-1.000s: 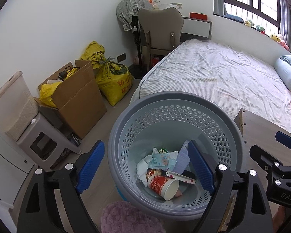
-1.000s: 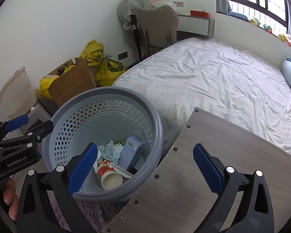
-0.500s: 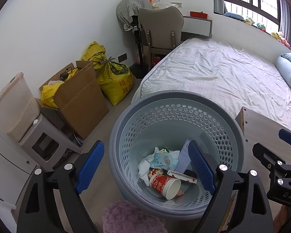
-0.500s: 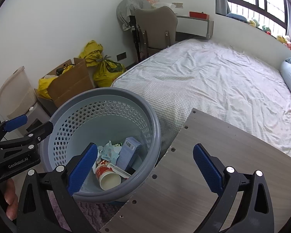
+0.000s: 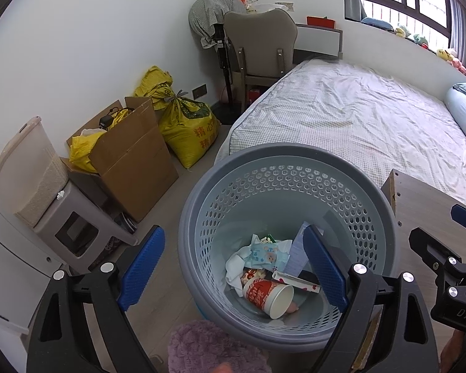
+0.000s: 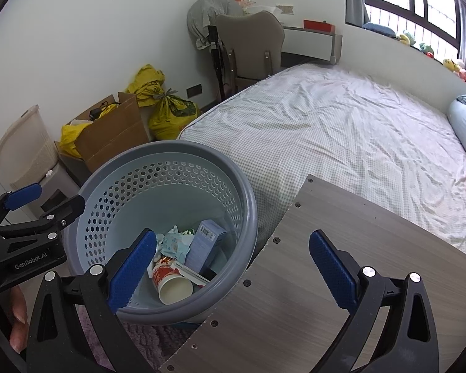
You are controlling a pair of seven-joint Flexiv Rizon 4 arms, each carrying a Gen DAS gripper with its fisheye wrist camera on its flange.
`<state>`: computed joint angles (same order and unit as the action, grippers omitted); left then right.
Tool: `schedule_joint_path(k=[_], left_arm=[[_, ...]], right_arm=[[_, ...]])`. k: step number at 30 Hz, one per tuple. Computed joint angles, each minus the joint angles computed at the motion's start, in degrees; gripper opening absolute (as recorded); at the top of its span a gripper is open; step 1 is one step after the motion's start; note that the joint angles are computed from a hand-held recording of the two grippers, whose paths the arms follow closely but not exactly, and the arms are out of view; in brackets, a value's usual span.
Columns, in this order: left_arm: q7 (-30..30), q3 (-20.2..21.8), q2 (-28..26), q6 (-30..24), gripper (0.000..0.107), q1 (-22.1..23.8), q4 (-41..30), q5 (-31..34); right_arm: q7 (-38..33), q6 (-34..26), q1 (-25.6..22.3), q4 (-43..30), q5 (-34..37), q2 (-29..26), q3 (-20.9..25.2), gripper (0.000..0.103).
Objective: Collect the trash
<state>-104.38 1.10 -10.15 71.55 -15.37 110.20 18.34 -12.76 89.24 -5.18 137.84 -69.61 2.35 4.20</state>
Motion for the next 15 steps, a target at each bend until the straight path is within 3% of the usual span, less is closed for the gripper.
schedule_joint_path(k=[15], left_arm=[[-0.2,0.0,-0.2,0.0,0.086,-0.2,0.0,-0.1]], right_arm=[[-0.8,-0.4,0.3,0.0,1.1,0.1,0.2,0.097]])
